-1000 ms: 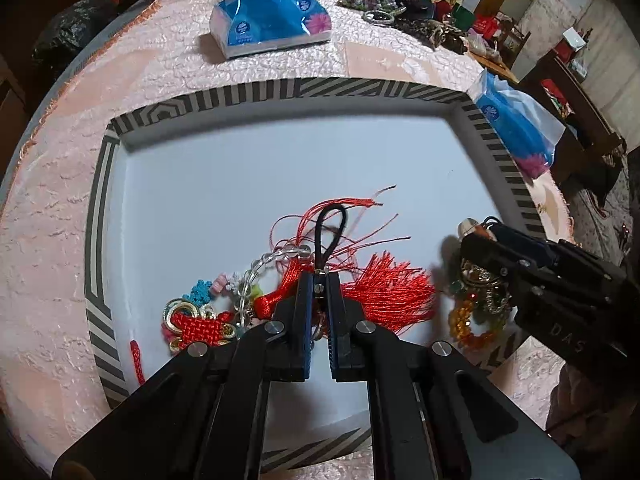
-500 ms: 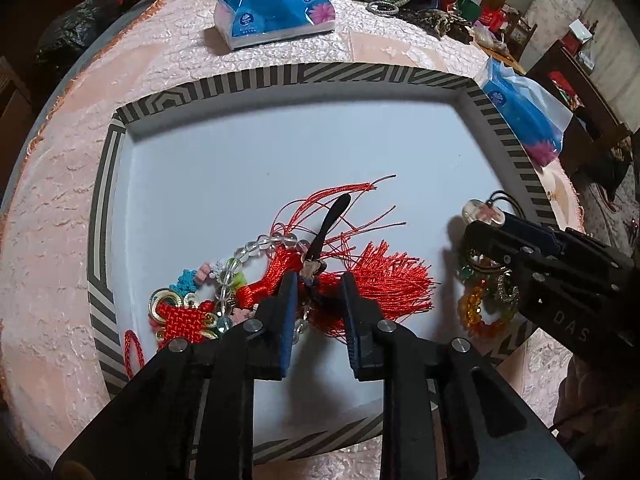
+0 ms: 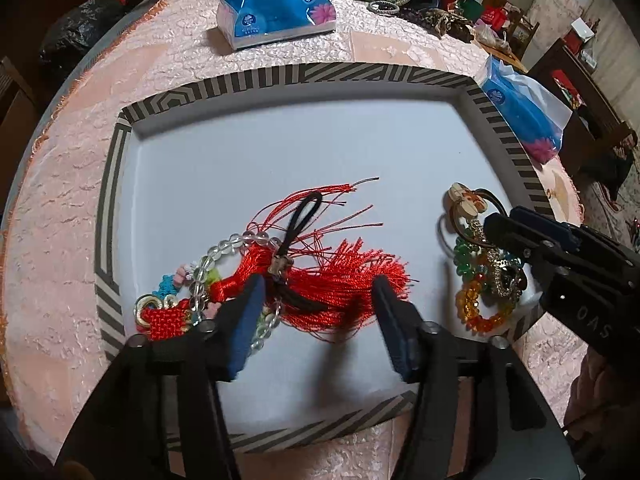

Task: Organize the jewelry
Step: 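Open the left gripper while the right gripper opens, releasing the pendant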

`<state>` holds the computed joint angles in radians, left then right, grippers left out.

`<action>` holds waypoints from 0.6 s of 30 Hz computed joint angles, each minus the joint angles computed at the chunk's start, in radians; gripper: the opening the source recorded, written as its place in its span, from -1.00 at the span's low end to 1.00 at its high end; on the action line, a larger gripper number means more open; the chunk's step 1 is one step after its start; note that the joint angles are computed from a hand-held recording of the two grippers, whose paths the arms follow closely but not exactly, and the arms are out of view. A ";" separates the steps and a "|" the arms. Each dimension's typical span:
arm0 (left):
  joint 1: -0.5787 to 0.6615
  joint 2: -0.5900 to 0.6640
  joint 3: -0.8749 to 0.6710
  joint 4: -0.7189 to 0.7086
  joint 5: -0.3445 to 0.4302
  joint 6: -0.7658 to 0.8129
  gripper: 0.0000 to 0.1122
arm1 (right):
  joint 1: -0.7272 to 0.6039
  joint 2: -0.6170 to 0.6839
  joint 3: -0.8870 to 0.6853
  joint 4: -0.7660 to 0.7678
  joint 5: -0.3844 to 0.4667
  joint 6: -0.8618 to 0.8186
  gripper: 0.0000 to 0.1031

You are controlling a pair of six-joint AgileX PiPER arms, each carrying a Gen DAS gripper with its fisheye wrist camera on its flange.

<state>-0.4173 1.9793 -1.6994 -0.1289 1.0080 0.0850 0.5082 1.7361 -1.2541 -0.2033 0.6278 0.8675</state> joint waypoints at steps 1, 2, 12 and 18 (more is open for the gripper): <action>-0.001 -0.005 0.004 0.002 -0.001 0.000 0.11 | 0.001 -0.005 0.001 -0.003 0.005 0.006 -0.30; -0.001 -0.013 0.010 0.001 -0.003 0.004 0.15 | 0.003 -0.014 0.007 -0.010 0.009 0.017 -0.30; 0.006 -0.168 0.116 0.067 -0.054 -0.013 0.26 | 0.071 -0.130 0.060 -0.112 0.079 0.158 -0.24; -0.056 -0.371 0.277 0.244 -0.155 -0.054 0.45 | 0.149 -0.196 0.047 -0.138 0.206 0.260 -0.09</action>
